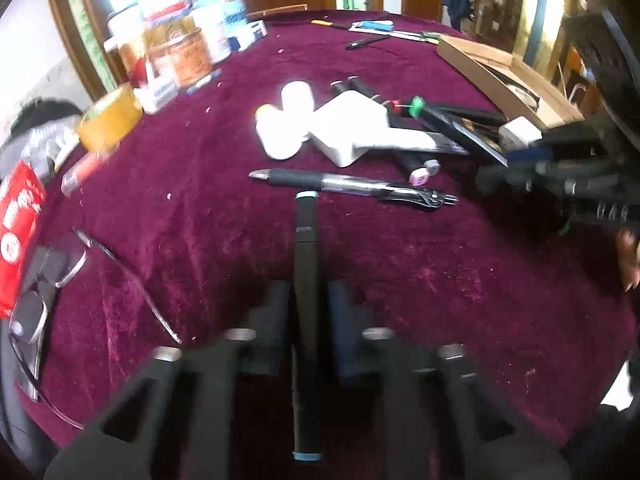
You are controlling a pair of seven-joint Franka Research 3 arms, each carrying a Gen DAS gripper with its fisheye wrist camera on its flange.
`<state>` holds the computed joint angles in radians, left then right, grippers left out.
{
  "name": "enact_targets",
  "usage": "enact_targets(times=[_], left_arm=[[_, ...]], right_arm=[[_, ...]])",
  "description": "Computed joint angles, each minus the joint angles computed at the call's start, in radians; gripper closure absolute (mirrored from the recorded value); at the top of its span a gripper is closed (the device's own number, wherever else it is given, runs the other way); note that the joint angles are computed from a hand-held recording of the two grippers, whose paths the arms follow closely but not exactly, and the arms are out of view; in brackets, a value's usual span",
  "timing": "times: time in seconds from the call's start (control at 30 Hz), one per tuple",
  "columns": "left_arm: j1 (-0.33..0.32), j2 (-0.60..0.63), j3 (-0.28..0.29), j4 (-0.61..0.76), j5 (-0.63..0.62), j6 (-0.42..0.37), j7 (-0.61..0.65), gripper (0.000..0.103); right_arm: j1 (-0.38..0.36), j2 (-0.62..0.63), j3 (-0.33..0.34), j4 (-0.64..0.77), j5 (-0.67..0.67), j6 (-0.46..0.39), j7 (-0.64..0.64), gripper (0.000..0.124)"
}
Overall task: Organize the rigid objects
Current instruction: 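Carry both held markers over the cardboard tray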
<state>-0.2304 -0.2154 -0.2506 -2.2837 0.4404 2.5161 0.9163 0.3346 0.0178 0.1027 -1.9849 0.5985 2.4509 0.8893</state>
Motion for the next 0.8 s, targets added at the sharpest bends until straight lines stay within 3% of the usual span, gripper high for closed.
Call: enact_targets(times=[0.07, 0.3, 0.53, 0.8], left_arm=[[0.007, 0.013, -0.023, 0.016, 0.067, -0.020, -0.036, 0.090], [0.008, -0.019, 0.010, -0.011, 0.018, 0.094, -0.052, 0.091], [-0.005, 0.039, 0.024, 0.066, -0.077, 0.195, 0.019, 0.091], [-0.033, 0.139, 0.019, 0.191, -0.192, 0.241, 0.120, 0.091]], right_arm=[[-0.006, 0.003, -0.005, 0.011, 0.042, -0.012, -0.010, 0.111], [-0.028, -0.003, -0.016, 0.032, 0.194, -0.025, -0.062, 0.111], [-0.062, -0.001, -0.038, 0.055, 0.302, -0.029, -0.059, 0.111], [-0.104, 0.008, -0.055, 0.082, 0.376, -0.039, -0.046, 0.111]])
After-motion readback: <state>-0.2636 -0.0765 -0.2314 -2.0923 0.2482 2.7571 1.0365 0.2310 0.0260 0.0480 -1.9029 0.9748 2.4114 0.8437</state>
